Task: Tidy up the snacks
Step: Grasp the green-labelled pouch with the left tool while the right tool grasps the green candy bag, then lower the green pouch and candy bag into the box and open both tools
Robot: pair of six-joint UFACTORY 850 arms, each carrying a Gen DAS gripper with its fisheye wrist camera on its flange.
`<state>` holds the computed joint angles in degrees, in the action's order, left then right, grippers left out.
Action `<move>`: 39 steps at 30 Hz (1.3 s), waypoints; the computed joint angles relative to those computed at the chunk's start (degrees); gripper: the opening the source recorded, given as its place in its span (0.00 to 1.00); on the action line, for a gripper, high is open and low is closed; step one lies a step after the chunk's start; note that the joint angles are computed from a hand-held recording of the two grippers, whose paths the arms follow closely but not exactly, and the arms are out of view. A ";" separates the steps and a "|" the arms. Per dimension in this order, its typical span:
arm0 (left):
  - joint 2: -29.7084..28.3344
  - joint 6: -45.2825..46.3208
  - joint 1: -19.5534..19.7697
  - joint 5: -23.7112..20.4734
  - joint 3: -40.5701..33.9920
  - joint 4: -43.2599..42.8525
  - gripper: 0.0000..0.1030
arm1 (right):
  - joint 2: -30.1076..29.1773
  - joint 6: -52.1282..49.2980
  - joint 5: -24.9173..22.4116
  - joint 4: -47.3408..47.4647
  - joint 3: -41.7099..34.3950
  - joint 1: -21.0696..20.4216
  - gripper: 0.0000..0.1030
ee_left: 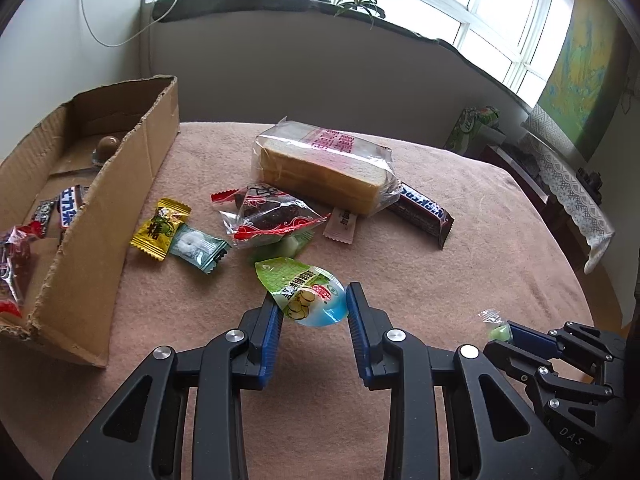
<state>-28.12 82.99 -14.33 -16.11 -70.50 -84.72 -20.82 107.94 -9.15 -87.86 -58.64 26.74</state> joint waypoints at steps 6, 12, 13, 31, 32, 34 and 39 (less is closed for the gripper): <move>3.15 8.26 1.40 -2.00 3.00 -9.06 0.29 | 1.46 2.43 0.16 -2.81 -0.43 0.48 0.23; 6.03 13.71 3.48 -3.27 5.35 -15.64 0.29 | 1.38 0.97 0.43 -2.70 -3.07 1.58 0.23; 6.38 14.38 3.92 -3.46 5.56 -16.44 0.29 | 1.21 0.18 0.59 -2.21 -3.70 1.73 0.23; 8.88 23.34 10.73 -1.75 7.16 -26.76 0.29 | -9.06 -40.86 2.43 31.37 -23.10 4.19 0.23; 8.66 23.03 10.91 -1.40 6.87 -26.42 0.29 | -9.96 -44.49 2.23 34.50 -24.55 4.42 0.23; 8.46 22.65 11.30 -1.01 6.58 -26.02 0.29 | -11.67 -54.09 1.86 43.46 -27.37 4.62 0.23; 7.69 22.49 11.98 -0.14 5.89 -25.97 0.29 | -16.40 -75.20 0.47 63.76 -34.62 4.85 0.23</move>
<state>-20.43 105.48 -2.35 -16.25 -64.61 -110.69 -37.22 32.74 -8.68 -24.10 -93.26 31.59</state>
